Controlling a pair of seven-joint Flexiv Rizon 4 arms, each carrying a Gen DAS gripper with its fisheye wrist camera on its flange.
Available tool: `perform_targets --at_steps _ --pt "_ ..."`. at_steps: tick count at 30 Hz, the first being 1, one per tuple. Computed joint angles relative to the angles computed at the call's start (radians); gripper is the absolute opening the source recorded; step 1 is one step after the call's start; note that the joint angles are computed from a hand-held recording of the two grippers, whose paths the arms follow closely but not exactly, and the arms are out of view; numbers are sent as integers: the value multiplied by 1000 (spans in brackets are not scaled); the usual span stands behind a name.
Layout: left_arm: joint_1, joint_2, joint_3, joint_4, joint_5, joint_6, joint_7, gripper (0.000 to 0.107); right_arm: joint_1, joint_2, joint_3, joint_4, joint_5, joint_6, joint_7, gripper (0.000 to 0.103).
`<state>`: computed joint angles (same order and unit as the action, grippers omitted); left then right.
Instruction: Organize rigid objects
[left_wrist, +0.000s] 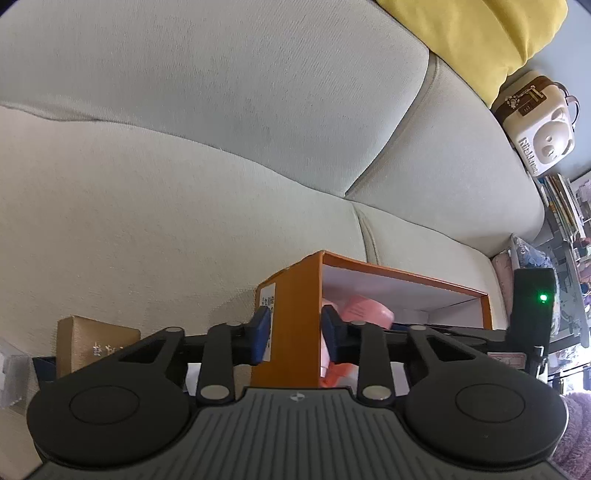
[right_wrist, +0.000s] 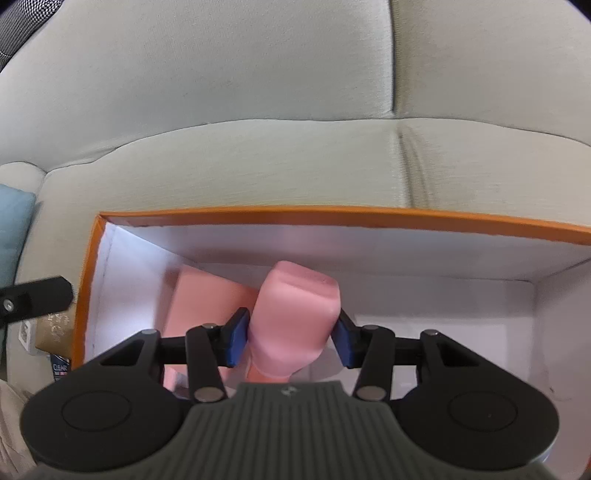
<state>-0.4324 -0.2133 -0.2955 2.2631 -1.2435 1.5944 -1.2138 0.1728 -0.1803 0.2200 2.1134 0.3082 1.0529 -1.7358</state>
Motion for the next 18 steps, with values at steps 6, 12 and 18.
perform_targets --at_steps 6,12,18 --pt "-50 -16 2 -36 -194 15 151 32 15 -36 4 -37 -21 -29 -27 48" --pt "-71 -21 36 -39 -141 -6 112 32 -1 -59 10 -57 -14 -38 -26 50" --pt "-58 -28 28 -38 -102 -10 81 32 1 -27 8 -23 -21 4 2 55"
